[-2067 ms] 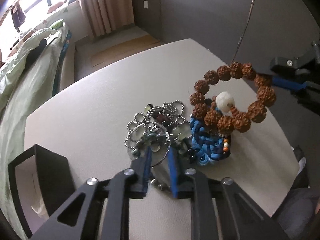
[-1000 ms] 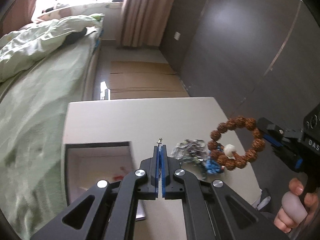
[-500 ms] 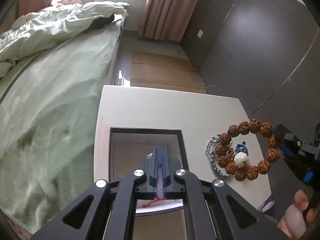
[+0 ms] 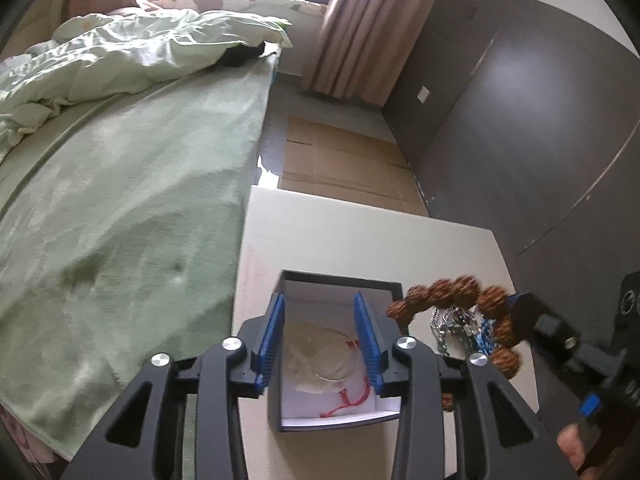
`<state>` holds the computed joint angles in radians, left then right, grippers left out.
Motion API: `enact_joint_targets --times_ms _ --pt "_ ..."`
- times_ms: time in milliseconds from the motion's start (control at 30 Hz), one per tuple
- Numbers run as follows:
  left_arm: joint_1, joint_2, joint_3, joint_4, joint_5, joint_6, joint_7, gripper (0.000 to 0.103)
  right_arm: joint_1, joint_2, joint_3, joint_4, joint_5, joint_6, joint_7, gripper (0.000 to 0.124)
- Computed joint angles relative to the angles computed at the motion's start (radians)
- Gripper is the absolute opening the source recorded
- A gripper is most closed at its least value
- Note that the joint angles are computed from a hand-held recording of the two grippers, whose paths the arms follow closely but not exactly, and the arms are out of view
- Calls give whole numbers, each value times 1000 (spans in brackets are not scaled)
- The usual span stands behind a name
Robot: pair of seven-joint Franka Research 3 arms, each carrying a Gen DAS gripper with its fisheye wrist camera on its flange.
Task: Organize jewelry
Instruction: 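Carry the bead bracelet over the black box and open the right gripper, then grasp the blue cord bracelet with the right gripper while the left gripper approaches the chains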
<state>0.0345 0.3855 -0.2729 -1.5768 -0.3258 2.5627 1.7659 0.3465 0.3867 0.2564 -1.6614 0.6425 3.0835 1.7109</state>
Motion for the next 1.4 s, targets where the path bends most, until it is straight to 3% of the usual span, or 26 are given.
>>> enact_joint_targets --times_ms 33,167,200,267,300,367,400,567,767,1133,1400 --pt "3 -6 2 -10 -4 14 -2 45 8 10 -7 12 -6 -10 10 17" --pt "19 -7 1 -10 -20 21 0 47 -44 65 70 76 59 -52 -52 17" --pt "21 -7 3 -10 -22 22 -2 47 -38 73 63 89 66 -65 -53 17" --pt "19 -4 11 -7 -12 22 -17 47 30 87 -40 120 -29 -143 72 22" --pt "20 0 12 0 -9 16 -22 47 46 96 -67 135 -40 -175 94 33" --pt "25 1 9 1 -14 13 -20 47 83 87 -130 121 -104 -199 189 78" --pt "25 1 8 -1 -14 15 -19 47 119 67 -182 90 -164 -180 255 83" --pt "27 -1 -5 -3 -24 19 2 50 90 -24 -177 -43 -213 -92 296 84" --pt "9 -6 -19 -11 -28 24 35 53 88 -109 -228 -147 -318 -101 392 84" --pt "-37 5 -32 4 -13 15 60 54 45 -219 -249 -266 -479 -188 522 84" --pt "-72 30 -46 36 6 -5 71 54 -12 -271 -228 -322 -495 -273 558 84"
